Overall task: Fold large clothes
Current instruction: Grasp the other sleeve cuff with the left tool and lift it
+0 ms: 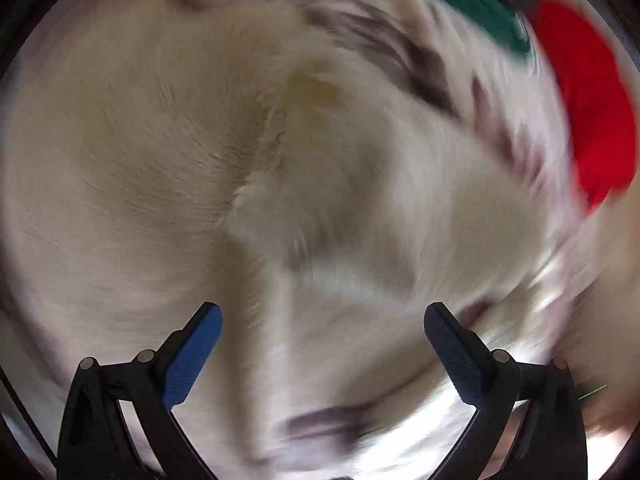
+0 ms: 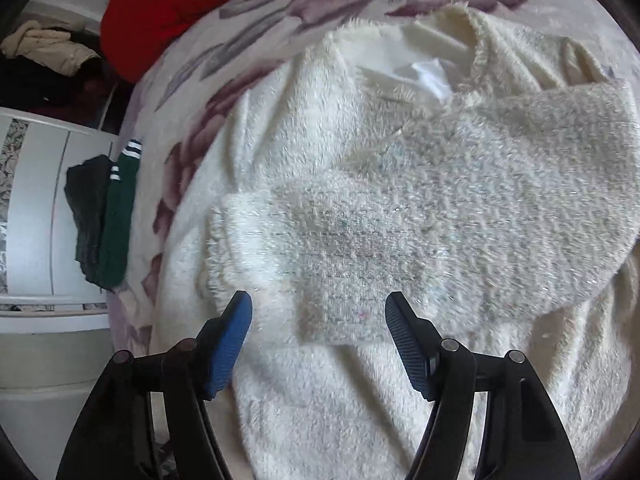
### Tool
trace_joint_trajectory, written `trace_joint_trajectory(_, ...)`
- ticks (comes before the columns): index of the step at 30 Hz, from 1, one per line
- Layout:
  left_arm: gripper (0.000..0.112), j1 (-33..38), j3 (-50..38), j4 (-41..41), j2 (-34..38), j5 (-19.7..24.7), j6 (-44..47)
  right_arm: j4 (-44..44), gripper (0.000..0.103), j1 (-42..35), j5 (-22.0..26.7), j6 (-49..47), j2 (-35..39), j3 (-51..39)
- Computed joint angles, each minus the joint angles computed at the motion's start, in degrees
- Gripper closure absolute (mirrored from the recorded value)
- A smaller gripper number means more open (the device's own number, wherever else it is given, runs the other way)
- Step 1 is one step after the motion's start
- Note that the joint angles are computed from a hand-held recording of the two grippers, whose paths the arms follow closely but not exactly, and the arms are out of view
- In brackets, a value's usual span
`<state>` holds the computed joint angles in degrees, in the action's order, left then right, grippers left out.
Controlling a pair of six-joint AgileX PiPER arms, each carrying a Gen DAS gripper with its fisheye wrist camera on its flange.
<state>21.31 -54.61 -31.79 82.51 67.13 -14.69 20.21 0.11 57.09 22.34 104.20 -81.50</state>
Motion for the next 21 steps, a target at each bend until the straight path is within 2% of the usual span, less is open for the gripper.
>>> trace_joint_trajectory(2,0.015,2.7,1.8,-6.2,2.0,-5.1,-0.3,-0.6,0.032,0.8,-0.8,0.9,2.2,-0.8)
trace_joint_trajectory(3,0.019,2.5,1.4,-6.5,2.9,-7.7,-1.8,-1.1,0.032,1.5,-1.3,2.3,2.9,-1.0)
trace_joint_trajectory(4,0.039,1.1,-0.1,-4.6,4.1,-10.9,-4.7,-1.3,0.032,1.8,-1.8,3.1,3.1,-0.8)
trace_joint_trajectory(5,0.066,-0.6,-2.7,-0.3,5.0,-11.8,-9.0,-1.3,0.032,2.4,-2.6,3.7,2.7,0.0)
trace_joint_trajectory(7,0.096,-2.9,-7.9,5.7,7.2,-13.3,-13.7,-2.4,0.032,2.6,-3.3,3.6,3.5,-0.2)
trace_joint_trajectory(10,0.098,-5.5,-17.6,13.3,10.3,-13.9,-17.0,-4.6,0.032,4.6,-2.7,5.7,5.3,-3.4)
trace_joint_trajectory(14,0.098,-5.8,-33.0,15.1,16.6,-11.3,-12.6,-5.1,0.032,6.1,-3.8,6.6,6.5,-6.1)
trace_joint_trajectory(17,0.098,-7.4,-44.0,16.6,21.5,-8.1,-11.7,-2.3,0.032,7.5,-5.4,6.8,10.9,-9.1)
trace_joint_trajectory(19,0.098,-8.6,-49.9,17.9,23.7,-6.1,-11.1,3.9,0.031,7.3,-0.5,4.3,19.2,-15.7)
trace_joint_trajectory(21,0.098,-11.3,-56.8,20.2,26.4,-3.8,-11.9,2.7,0.03,8.1,0.4,5.1,22.5,-18.7)
